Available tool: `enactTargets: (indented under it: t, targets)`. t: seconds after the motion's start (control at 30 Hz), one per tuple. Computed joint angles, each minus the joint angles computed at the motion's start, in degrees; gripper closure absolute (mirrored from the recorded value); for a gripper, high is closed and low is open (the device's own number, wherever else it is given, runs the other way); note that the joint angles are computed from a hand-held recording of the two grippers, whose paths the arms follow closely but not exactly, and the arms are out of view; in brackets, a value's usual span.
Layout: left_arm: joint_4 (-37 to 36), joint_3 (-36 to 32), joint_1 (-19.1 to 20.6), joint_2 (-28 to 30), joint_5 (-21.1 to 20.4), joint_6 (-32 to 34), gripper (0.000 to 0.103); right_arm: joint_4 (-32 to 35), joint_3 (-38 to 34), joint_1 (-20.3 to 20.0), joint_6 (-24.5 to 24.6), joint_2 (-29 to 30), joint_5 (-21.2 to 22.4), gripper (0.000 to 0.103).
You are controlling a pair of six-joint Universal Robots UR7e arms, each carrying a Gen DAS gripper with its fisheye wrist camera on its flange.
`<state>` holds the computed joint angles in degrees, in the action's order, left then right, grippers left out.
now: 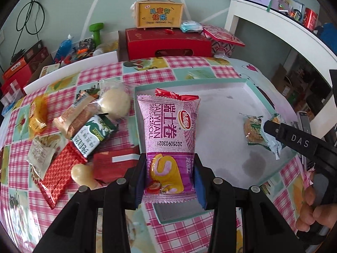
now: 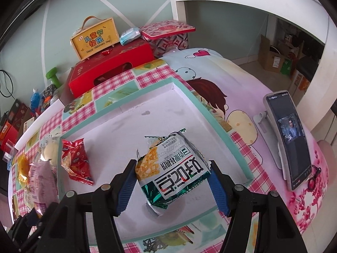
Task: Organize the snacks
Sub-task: 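Carry the biscuit packet with the right tool while the left tool carries the Swiss roll packet to the tray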
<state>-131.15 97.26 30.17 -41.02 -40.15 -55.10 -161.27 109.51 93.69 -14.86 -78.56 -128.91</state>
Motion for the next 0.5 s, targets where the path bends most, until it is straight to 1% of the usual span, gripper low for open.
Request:
enactTargets:
  t: [0.3,0.5]
  targets:
    - [-1.4,-0.6,0.6,1.7,-0.7,1.7,0.061,1.9,-0.1,0.0,-0.2,0.8,0.1,0.034]
    - [-0.7,-0.9,1.0,2.2,-0.8,1.4,0.061,3.0,-0.3,-0.2,0.3,0.9,0.1,0.034]
